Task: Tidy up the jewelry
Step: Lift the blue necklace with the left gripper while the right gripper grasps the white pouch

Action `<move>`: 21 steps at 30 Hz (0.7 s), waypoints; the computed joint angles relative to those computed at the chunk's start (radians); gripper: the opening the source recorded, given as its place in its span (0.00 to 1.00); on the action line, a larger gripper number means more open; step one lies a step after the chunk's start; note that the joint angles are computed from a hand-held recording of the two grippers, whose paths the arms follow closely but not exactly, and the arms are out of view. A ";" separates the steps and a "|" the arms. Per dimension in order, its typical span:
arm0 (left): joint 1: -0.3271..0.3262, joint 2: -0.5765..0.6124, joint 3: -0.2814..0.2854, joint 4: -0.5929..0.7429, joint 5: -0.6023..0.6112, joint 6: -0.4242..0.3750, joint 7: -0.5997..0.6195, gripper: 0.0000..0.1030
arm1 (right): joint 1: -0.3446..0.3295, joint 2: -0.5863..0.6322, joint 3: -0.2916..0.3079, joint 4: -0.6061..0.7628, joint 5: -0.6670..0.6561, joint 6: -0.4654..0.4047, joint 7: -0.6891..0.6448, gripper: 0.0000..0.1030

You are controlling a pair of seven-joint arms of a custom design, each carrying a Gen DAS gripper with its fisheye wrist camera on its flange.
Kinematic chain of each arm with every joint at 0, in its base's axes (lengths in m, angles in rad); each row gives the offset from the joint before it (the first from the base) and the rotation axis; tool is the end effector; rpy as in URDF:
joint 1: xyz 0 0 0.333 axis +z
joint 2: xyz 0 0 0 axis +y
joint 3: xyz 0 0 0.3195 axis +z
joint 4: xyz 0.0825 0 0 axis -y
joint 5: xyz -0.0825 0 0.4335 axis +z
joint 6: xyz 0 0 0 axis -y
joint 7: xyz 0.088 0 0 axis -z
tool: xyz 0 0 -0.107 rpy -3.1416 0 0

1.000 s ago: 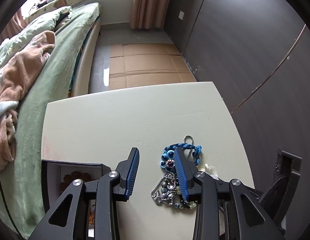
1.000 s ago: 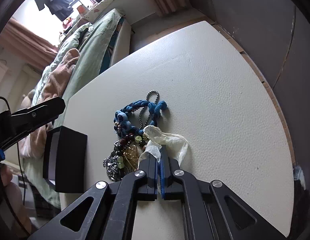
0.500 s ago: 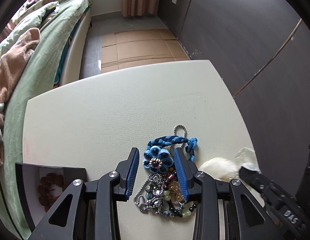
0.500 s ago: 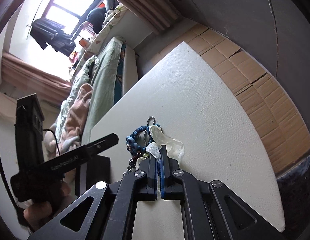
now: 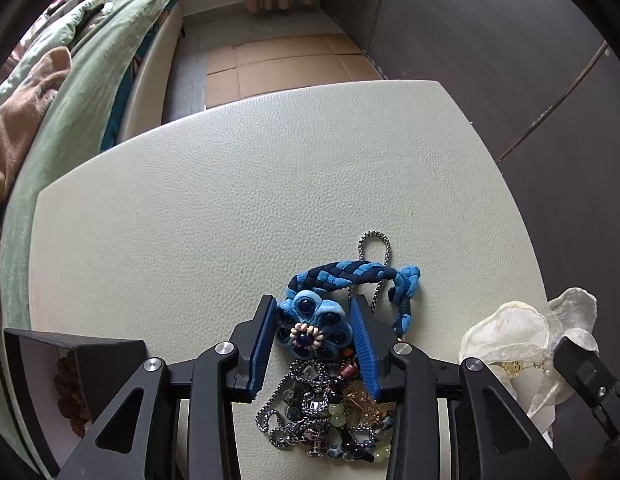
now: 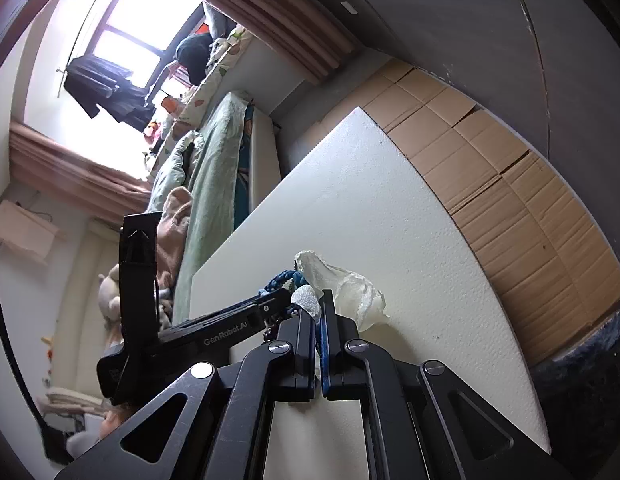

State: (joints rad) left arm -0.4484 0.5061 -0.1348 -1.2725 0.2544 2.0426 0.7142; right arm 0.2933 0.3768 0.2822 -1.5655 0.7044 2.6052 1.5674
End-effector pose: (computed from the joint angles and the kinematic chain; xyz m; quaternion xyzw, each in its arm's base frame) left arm 0.6718 -0.3988 0.4869 -0.7685 0.6196 -0.1269 0.0972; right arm 0.6607 0.3757 0.4925 -0.6471 0.6288 0.1245 0.4126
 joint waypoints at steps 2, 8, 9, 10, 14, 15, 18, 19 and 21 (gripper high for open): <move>-0.004 -0.009 0.001 -0.006 0.010 0.004 0.005 0.33 | -0.003 -0.007 0.004 -0.003 0.008 0.003 -0.008 0.03; -0.002 -0.080 -0.004 -0.067 0.030 0.052 0.002 0.30 | 0.003 -0.038 0.012 -0.025 0.038 0.022 -0.042 0.03; 0.001 -0.099 -0.006 -0.086 0.032 0.064 0.000 0.30 | 0.007 -0.041 0.010 -0.027 0.039 0.024 -0.042 0.03; 0.004 -0.122 -0.009 -0.108 0.035 0.077 -0.003 0.30 | 0.010 -0.043 0.010 -0.029 0.042 0.026 -0.044 0.03; 0.021 -0.211 -0.020 -0.199 0.051 0.125 -0.022 0.30 | 0.022 -0.054 0.013 -0.031 0.056 0.036 -0.058 0.03; 0.027 -0.233 -0.024 -0.220 0.055 0.135 -0.027 0.30 | 0.026 -0.056 0.014 -0.030 0.058 0.039 -0.061 0.03; 0.047 -0.305 -0.036 -0.291 0.069 0.166 -0.049 0.30 | 0.039 -0.059 0.017 -0.026 0.062 0.045 -0.068 0.03; 0.055 -0.324 -0.040 -0.309 0.072 0.173 -0.054 0.30 | 0.043 -0.059 0.019 -0.023 0.064 0.047 -0.070 0.03; 0.070 -0.369 -0.050 -0.351 0.081 0.187 -0.063 0.30 | 0.051 -0.058 0.023 -0.016 0.068 0.049 -0.078 0.03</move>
State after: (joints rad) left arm -0.3782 0.1368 -0.1851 -1.6238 0.3351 2.2298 0.6508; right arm 0.3443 0.3188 0.3054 -1.5818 0.7726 2.6544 1.4898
